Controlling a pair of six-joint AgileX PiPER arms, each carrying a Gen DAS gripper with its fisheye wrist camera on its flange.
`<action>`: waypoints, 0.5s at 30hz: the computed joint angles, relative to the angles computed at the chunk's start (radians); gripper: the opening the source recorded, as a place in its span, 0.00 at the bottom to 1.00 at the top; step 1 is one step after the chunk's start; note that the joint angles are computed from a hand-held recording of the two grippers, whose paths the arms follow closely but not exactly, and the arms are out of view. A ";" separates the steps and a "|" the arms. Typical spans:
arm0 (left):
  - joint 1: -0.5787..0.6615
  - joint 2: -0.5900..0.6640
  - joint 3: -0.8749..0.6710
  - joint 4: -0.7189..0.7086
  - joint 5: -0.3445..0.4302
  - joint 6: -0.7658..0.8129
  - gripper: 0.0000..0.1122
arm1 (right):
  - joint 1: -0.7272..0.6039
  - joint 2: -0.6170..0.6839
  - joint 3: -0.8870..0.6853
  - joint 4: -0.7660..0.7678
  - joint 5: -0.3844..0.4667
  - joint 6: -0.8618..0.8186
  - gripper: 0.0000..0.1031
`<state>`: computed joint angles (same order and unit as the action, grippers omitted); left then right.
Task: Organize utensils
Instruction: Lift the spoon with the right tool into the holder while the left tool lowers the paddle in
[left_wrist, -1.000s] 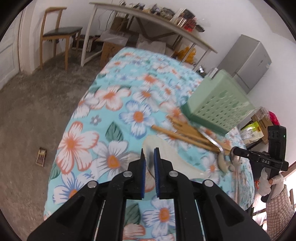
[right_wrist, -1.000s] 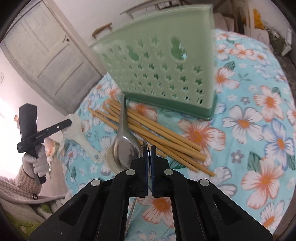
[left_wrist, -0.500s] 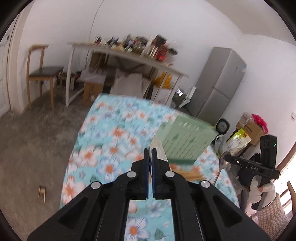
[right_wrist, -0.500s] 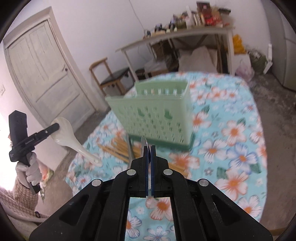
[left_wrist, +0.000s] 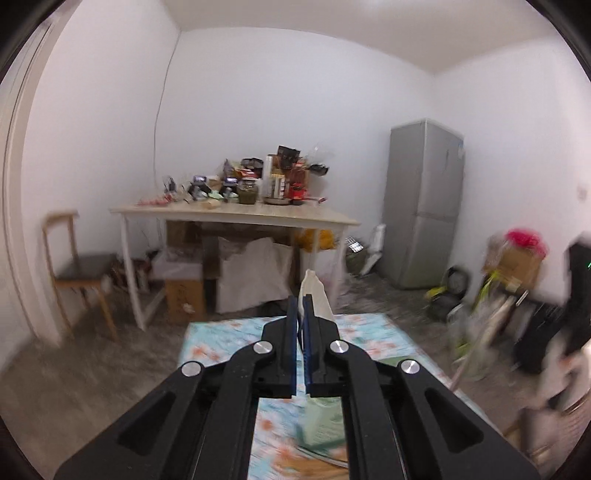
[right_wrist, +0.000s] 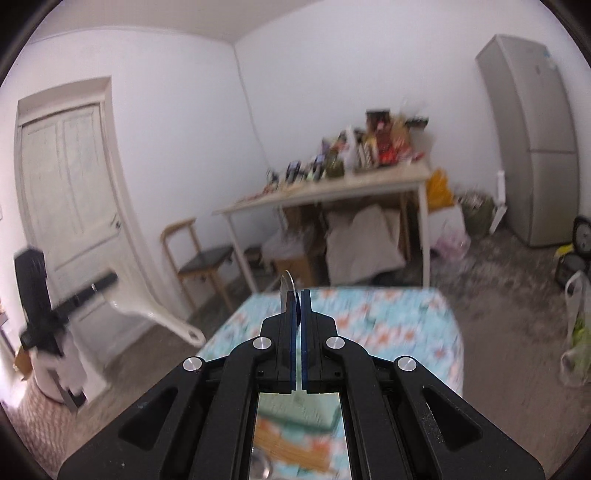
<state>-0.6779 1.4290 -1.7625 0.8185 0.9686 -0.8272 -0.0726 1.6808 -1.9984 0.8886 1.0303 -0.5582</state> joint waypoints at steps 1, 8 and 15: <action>0.020 0.040 -0.029 -0.023 0.001 0.035 0.02 | 0.009 0.014 -0.023 -0.010 -0.025 0.008 0.00; 0.102 0.181 -0.096 -0.123 -0.001 0.152 0.02 | 0.115 0.125 -0.145 -0.181 -0.140 0.079 0.00; 0.155 0.234 -0.082 -0.195 -0.039 0.187 0.02 | 0.175 0.146 -0.091 -0.266 -0.190 0.071 0.00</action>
